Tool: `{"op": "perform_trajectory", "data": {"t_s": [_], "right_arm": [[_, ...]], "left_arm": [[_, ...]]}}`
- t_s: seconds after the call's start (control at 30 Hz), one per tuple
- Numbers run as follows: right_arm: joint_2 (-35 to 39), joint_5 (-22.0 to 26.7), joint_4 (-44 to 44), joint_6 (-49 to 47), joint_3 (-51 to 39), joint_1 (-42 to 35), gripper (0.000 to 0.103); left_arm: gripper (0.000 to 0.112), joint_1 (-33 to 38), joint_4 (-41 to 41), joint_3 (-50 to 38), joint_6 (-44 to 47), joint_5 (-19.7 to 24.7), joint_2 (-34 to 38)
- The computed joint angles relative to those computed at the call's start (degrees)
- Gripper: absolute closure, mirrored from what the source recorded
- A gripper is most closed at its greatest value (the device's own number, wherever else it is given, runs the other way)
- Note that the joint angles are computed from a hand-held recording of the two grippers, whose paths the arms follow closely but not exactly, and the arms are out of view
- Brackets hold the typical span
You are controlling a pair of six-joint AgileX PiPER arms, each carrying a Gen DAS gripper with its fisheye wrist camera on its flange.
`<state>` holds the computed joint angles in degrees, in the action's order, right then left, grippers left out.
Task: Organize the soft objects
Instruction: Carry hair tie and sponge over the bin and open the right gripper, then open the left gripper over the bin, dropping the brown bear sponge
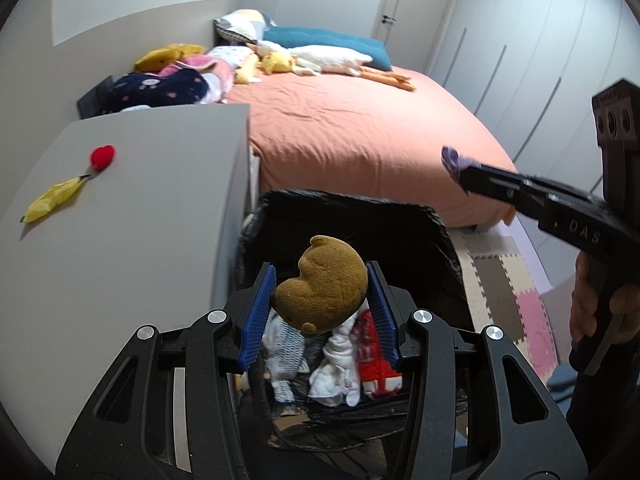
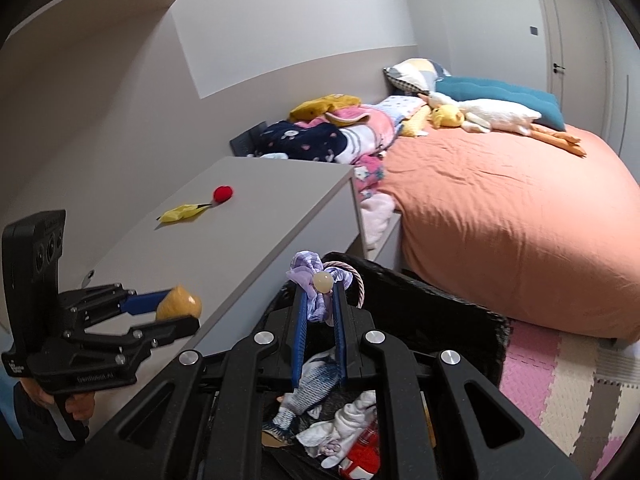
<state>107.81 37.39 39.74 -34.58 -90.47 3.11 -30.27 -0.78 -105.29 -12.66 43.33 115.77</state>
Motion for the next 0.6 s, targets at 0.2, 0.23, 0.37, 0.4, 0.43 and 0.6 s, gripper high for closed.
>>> {"op": "perform_trajectory", "data": {"t_s": [0.2, 0.23, 0.37, 0.4, 0.43, 0.6], "right_arm": [[-1.40, -3.24, -7.43, 7.15, 1.52, 0.14, 0.044], [-2.08, -5.21, -9.72, 9.49, 2.58, 0.43, 0.041], [-2.49, -6.45, -11.10, 11.07, 3.29, -0.12, 0.039], [-2.31, -6.30, -11.18, 11.14, 3.03, -0.30, 0.039], [-2.05, -6.34, -11.31, 11.31, 2.75, -0.36, 0.039], [-0.72, -5.17, -10.11, 10.31, 1.32, -0.65, 0.039]], "left_arm": [[0.028, -0.23, -8.17, -5.43, 6.66, 5.75, 4.14], [0.016, -0.55, -7.76, -6.22, 6.21, 6.57, 4.81], [0.016, -1.22, -5.61, -6.55, 5.04, 6.48, 5.29], [0.016, -1.15, -5.66, -6.96, 4.88, 6.83, 5.54], [0.016, -0.99, -5.60, -6.93, 4.57, 6.82, 5.56], [0.016, -0.99, -4.43, -6.76, 3.42, 6.68, 5.46]]}}
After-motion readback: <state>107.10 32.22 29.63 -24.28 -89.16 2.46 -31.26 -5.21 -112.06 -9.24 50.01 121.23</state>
